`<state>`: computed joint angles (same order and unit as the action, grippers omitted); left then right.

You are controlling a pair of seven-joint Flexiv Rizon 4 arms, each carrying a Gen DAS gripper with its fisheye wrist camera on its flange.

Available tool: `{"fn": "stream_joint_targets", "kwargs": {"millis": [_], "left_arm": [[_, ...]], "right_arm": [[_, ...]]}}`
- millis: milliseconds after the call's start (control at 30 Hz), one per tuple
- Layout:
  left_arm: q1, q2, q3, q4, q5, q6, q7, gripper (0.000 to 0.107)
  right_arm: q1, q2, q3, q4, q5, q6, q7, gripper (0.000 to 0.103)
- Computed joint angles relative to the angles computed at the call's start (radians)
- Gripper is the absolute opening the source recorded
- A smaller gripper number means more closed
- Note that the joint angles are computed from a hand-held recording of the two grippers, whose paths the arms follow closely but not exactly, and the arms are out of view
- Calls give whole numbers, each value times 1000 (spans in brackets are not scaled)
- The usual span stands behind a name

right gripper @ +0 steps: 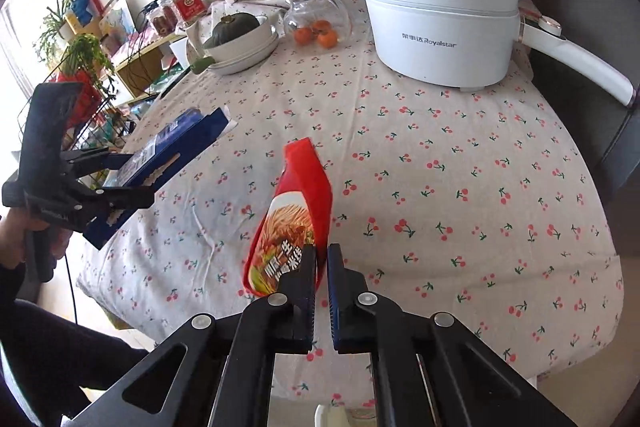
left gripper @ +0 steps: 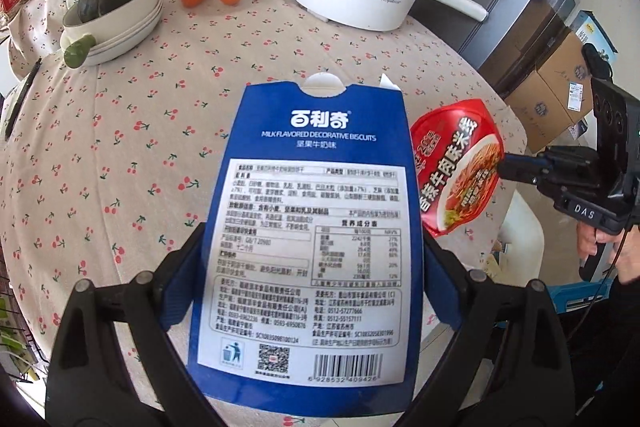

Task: Collect trash
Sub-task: 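Lift the blue box and red lid and carry them over the white bin with both tools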

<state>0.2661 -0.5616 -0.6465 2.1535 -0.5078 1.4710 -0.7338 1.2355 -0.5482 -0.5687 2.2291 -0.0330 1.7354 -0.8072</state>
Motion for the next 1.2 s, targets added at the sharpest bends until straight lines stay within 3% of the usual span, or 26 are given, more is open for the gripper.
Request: {"fn": "stream_joint_targets", "kwargs": {"millis": [67,133,233,300,467,667,733,767,800,867,900,967,1167,1200], "left_arm": [[51,7,-69,34,-21,23,3,94],[128,8,-156,76,-31,42,-7,94],[169,-8,-203,102,-12,69,-42,94],[148,1,-167,110,18,69,-65,94],[-58,39,106,90,158,36,-89,94],[-237,22,313,40,234,-22,-93,94],[-262,15,339,26,237,-47,-92,94],[-273,11,351,19,238,-53,-92,93],[-284,8,362,14,239,-57,-94,93],[-281,8,356,12,226,-60,-90,93],[-279,10,353,14,220,-58,-88,93],[-280,9,353,14,212,-59,-88,93],[-238,6,303,35,167,-48,-67,93],[-236,5,303,33,165,-49,-65,93]], "right_arm": [[9,12,12,11,-1,-7,3,6],[-41,24,89,14,-2,11,7,6],[-64,15,143,9,5,38,3,7],[-110,6,206,-19,4,39,0,7],[-209,-31,334,-87,-21,26,-12,9],[-305,-66,435,-128,-60,10,8,15],[-344,-79,471,-135,-57,39,18,20],[-362,-86,488,-140,-49,53,25,28],[-378,-92,500,-143,-41,62,33,43],[-351,-103,466,-143,-7,72,55,60],[-338,-106,449,-144,7,74,65,63],[-359,-116,460,-150,22,93,76,63],[-515,-178,606,-202,14,201,64,63],[-552,-194,645,-215,-4,211,62,57]]}}
